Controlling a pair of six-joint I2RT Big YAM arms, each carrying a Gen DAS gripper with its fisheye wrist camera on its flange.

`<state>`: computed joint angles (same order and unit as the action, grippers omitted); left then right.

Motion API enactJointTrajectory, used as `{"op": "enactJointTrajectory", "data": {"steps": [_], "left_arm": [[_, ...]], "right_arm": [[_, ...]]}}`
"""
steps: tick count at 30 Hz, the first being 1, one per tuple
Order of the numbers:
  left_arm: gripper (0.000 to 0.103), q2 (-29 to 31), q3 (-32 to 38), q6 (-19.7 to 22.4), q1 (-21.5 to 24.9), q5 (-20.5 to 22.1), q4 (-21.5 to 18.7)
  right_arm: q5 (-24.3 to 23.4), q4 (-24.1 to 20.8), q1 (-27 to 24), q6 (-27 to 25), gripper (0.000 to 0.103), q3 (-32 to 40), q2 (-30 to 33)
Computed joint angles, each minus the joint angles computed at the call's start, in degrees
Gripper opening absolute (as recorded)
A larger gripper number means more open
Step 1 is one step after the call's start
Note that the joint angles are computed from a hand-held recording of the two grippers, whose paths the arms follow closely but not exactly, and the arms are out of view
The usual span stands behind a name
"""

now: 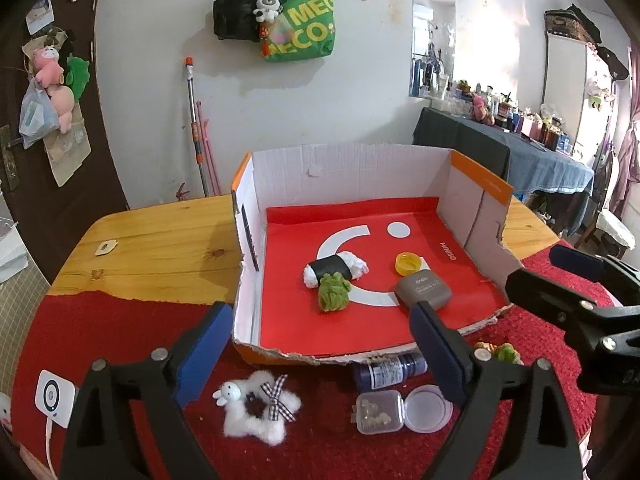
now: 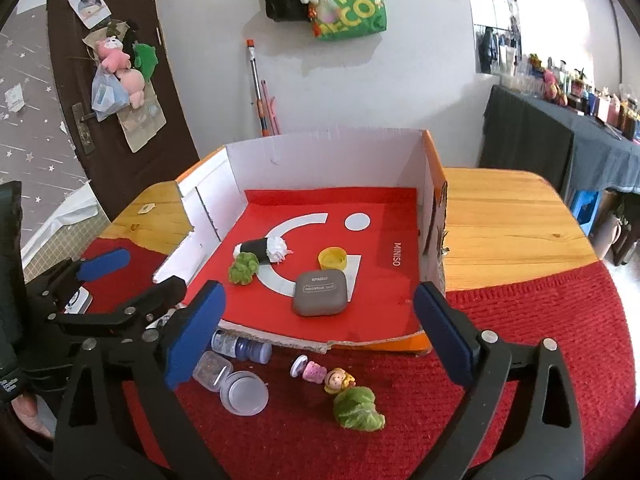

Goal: Organize objects
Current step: 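Withdraw both tools from the box toward the items on the red rug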

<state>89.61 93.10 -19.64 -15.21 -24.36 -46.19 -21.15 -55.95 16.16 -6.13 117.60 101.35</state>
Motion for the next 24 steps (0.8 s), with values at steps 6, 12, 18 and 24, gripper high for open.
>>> {"op": "enactJointTrajectory", "data": {"steps": [6, 12, 18, 24], "left_arm": [[0.098, -1.0, -0.7, -0.1, -0.8, -1.4, 0.3], [0.103, -2.1, -1.8, -0.2, -1.4, -2.4, 0.9], [0.103, -2.9, -2.5, -0.2, -1.9, -2.9, 1.1], [0.103, -3.9, -3.5, -0.5, -2.4, -3.3, 1.3]], "right_arm": [[-0.3, 1.7, -0.1, -0.1, 0.096, -2.7, -2.4], [-0.6, 2.5, -0.2, -0.1, 0.096, -4.5, -4.0], [-0.5, 3.6, -0.3, -0.2, 0.096, -6.4, -5.7], [-0.4, 4.5, -0.3, -0.5, 0.097, -8.2, -7.3]]}}
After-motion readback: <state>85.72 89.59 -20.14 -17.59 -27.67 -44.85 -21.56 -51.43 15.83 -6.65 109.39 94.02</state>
